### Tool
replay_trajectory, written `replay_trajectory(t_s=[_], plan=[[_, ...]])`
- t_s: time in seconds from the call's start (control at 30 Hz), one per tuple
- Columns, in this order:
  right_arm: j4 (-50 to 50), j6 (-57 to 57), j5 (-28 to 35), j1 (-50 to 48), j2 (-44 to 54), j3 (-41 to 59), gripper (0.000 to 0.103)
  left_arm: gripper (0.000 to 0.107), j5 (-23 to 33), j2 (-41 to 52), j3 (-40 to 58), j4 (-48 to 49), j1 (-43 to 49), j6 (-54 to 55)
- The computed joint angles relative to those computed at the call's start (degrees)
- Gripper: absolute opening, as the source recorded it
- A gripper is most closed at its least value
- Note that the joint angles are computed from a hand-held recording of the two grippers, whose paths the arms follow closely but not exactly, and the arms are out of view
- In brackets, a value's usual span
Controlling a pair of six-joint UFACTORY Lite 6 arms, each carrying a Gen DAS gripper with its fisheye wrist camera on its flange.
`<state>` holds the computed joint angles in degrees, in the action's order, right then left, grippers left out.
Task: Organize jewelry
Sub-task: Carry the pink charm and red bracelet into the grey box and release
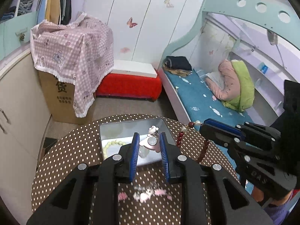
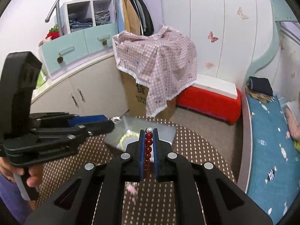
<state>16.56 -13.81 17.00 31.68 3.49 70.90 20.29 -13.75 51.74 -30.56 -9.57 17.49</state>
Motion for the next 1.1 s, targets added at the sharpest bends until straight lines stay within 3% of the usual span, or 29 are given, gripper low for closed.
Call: replay_trajectory(t_s=[0.23,0.53,0.87,0.93,0.97,1.1], plan=[[0.26,0.16,-0.29,0.11,12.26,9.37,0.008,0.021,-0.73,12.63,6.55,-0.10,0.83,1.16],[1.65,-0.77,-1.10,0.30,22.28,13.95,0.008,0.021,-2.88,19.54,7.15,-2.18,0.56,2.92],[2.12,-1.07,-1.38,-0.03,25.25,14.72,0.008,0.021,-3.99,20.33,6.39,-1.32,0.81,1.20],[2.91,-1.65,-1.44,-0.03,25.17,14.33,0.008,0.027,-3.92,19.90,6.20,-0.85,0.75,0.59],[3.34,-2.04,-1.33,0.04,25.25,14.27,0.008,0.035,-4.38,19.50,5.85,0.56,0.42,-1.05],[4.22,-2.60,-0.65,0.20,25.27,14.22,0.009,0.037,-5.06,17.02,3.99,4.57,-0.35,-5.33]])
